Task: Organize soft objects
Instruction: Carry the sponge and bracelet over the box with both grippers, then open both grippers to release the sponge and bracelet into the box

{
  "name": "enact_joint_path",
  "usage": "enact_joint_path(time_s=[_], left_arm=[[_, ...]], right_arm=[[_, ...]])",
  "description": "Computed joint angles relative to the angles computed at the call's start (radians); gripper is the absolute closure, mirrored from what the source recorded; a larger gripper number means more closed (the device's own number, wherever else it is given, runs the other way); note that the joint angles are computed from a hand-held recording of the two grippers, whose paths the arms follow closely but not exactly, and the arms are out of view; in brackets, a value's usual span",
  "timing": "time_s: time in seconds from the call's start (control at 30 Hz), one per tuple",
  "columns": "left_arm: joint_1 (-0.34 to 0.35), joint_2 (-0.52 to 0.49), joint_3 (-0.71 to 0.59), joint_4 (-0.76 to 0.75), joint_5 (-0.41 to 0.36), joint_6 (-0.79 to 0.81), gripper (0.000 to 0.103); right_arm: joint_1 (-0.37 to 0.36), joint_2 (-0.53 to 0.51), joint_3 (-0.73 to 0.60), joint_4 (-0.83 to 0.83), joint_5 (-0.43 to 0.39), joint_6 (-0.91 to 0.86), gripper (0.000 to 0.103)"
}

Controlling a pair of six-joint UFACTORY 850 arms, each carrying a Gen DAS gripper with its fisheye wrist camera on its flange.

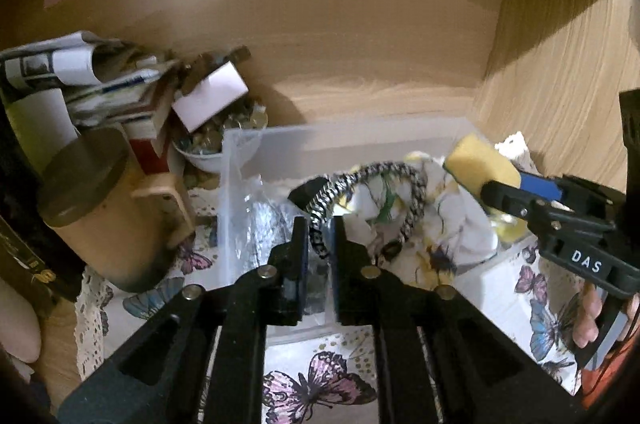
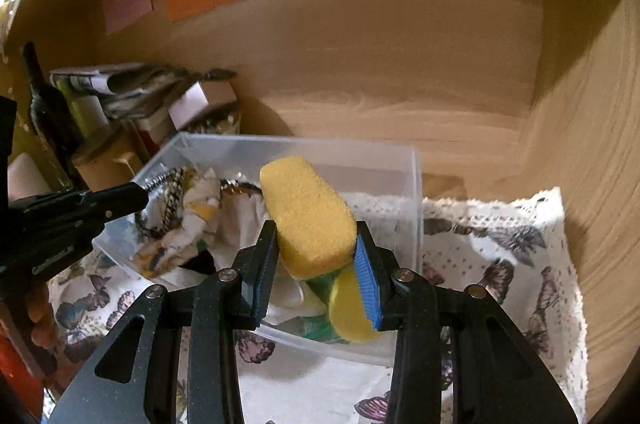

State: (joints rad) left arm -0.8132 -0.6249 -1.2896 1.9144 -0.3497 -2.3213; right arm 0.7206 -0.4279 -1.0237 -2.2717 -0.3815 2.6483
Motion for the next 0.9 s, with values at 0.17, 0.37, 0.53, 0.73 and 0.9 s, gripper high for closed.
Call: enact_joint_path(time_s=[0.17,0.37,0.53,0.73,0.9], left_arm=[[-0.007,0.006,0.014,0.018,-0.006,-0.015,0.052],[-0.017,0.052,0.059,0.080,-0.022,-0.081,0.038],[-0.034,0.108,0.110,0.131,-0.071,-0.149,0.033],[-0.082,0.197,0.192,0.207,-0.202,-0.234,0.029],[-0.130,0.264,0.248,0.245,-0.317,-0.265,0.023]], right_arm=[[0.003,-0.012,-0.011,0.059,0.012,-0.078,0.065],[0.025,-0.014,-0.013,0.167,-0.026,-0.208,0.047],[0.036,0.027,0.029,0.120,-0.067,-0.157,0.033],[0.076,0.121,0.103,0.034,-0.144,-0.083,0.032],[0.125,0.205,0.168,-0.019,-0.245,-0.038,0.022]])
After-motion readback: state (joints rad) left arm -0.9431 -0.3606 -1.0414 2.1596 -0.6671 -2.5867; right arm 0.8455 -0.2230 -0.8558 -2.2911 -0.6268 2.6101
